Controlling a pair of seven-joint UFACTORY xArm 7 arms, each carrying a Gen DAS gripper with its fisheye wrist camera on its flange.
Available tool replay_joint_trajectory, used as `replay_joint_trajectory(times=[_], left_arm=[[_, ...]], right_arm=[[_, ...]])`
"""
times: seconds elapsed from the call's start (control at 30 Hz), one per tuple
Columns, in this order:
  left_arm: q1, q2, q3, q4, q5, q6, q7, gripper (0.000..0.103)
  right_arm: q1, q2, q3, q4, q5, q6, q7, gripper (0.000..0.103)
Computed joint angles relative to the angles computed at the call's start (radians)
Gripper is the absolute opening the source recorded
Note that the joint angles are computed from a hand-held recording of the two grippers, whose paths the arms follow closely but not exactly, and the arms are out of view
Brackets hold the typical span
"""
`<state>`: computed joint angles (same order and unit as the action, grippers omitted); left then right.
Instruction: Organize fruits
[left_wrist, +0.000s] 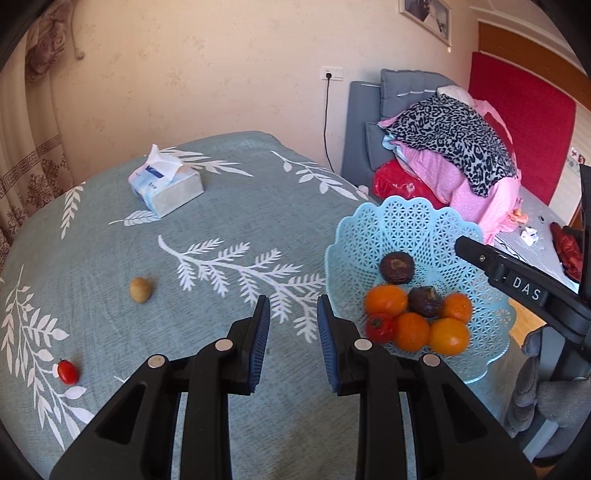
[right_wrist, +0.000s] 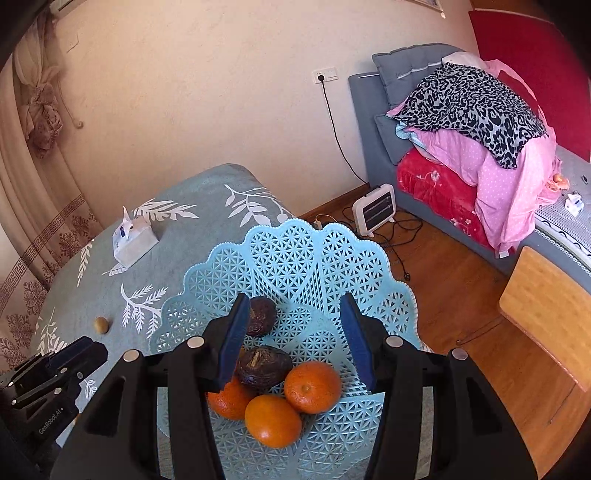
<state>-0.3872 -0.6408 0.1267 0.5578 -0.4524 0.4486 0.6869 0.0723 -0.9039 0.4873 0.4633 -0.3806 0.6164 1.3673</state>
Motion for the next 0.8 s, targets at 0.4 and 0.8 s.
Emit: replay_joint_trajectory(times=[0.4, 0.8], left_arm=[[-0.09, 0.092, -0.028, 0.06, -0.098, 0.002, 0.028, 0.027], [-0.095, 0.065, -0.021, 0.039, -0.142, -0.048, 0.056, 0.081]], right_arm=[[0.009, -0.037, -0.022, -0.024, 0.023, -0.011, -0.008, 0.052], [-0.006, -0.072, -0.008, -0.03, 0.033, 0.012, 0.014, 0.063]])
